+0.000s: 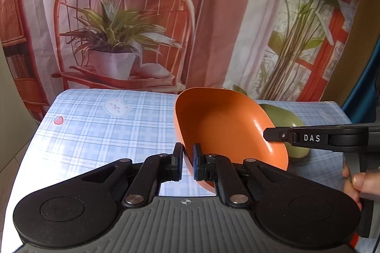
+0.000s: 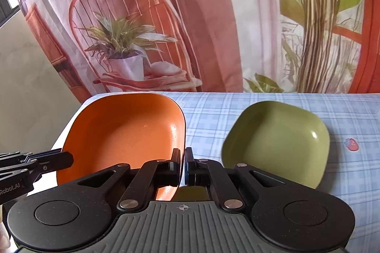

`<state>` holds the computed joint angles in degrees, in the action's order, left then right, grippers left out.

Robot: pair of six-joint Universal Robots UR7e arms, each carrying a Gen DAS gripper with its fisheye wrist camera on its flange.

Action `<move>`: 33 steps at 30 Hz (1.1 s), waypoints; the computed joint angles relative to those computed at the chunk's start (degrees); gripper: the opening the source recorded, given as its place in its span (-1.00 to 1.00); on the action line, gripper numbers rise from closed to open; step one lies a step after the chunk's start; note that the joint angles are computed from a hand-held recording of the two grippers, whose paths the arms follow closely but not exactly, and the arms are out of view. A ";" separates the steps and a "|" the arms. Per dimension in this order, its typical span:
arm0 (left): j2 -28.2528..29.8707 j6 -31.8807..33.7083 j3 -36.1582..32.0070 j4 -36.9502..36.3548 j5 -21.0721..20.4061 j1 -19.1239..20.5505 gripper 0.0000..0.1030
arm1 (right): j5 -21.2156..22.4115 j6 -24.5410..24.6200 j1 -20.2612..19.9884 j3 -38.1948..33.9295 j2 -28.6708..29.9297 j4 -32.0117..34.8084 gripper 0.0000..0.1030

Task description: Organize plates and bowls

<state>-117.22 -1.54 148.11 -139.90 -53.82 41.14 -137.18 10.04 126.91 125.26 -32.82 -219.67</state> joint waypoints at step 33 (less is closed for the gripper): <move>-32.27 -40.49 8.22 43.94 -1.56 -23.34 -0.74 | -1.48 -7.72 0.84 10.99 -3.30 0.10 -0.89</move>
<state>-149.49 -42.03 156.33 -95.96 -55.38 17.80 -138.67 2.32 127.75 136.26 -36.12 -219.57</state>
